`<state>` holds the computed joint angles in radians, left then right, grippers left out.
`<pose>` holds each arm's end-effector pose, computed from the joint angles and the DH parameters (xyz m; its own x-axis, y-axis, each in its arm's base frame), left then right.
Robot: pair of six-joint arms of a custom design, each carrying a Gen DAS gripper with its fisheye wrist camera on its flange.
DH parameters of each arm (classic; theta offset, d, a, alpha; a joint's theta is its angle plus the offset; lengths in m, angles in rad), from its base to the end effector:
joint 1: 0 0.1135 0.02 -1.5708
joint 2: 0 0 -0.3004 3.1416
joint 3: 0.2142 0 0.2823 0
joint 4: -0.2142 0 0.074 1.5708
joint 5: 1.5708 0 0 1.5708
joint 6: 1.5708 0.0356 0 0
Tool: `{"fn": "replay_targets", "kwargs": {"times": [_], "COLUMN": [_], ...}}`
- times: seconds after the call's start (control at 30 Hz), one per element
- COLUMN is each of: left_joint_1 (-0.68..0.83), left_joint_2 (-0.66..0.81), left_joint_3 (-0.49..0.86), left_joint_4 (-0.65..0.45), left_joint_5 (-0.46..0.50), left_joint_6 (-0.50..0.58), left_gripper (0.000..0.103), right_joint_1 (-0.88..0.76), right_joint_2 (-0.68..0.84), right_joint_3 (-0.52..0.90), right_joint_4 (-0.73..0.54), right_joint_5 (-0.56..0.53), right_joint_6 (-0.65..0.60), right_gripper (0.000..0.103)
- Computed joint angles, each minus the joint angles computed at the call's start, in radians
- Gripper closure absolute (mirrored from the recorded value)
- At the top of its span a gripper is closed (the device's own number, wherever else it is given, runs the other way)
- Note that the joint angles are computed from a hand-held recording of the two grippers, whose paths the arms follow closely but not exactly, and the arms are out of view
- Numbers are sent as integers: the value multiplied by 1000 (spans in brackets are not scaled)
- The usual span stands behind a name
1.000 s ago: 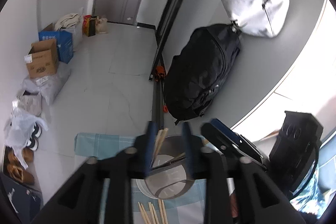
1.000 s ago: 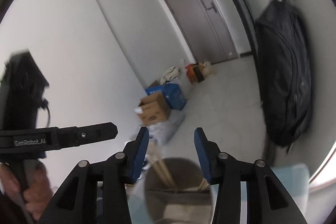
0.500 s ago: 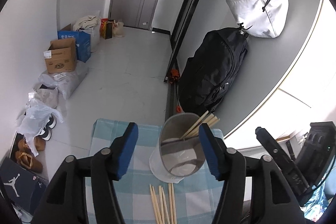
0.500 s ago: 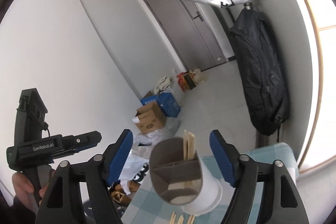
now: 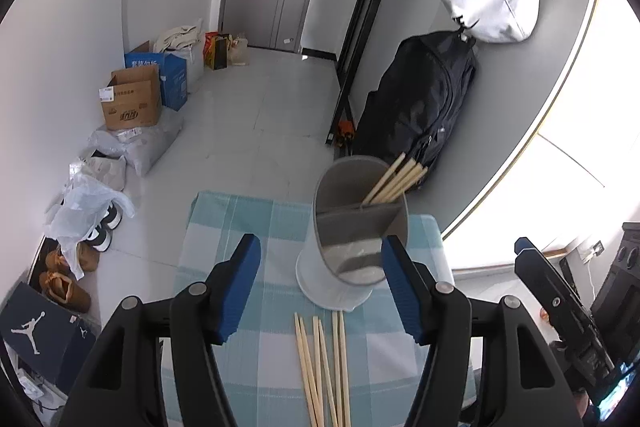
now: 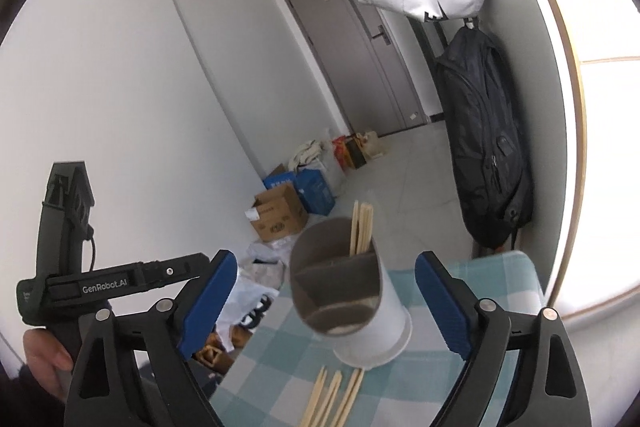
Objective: Organize utensils
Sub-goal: 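Lower each chopstick into the white holder and open both tools, then move both open tools down toward the loose chopsticks on the cloth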
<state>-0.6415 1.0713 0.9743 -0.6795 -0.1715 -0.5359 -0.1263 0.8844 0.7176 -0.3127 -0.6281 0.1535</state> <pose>0.1913 -0.1353 0.3338 -0.7340 -0.0797 -0.6744 0.1364 0.9555 -0.2614 0.2038 -0.0048 0.3118 -0.5158 0.1902 -0.8353 -0.3404 0.8493 0.4036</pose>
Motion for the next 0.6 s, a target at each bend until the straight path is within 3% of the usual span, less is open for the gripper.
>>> {"fn": "replay_targets", "kwargs": {"times": [0.43, 0.6], "left_joint_1": [-30, -40], "left_joint_2": [-18, -5], "left_joint_3": [-170, -222], "left_joint_4": [86, 129], "left_joint_5": [-29, -61], "left_joint_6": [-46, -39], "left_gripper": [44, 33], "right_joint_1": [90, 144], "right_joint_2": [-109, -95], "right_joint_3": [-141, -172], "right_joint_4": [-65, -73], "right_joint_5": [132, 182], "right_joint_6": [-67, -76], "right_gripper": [8, 8]}}
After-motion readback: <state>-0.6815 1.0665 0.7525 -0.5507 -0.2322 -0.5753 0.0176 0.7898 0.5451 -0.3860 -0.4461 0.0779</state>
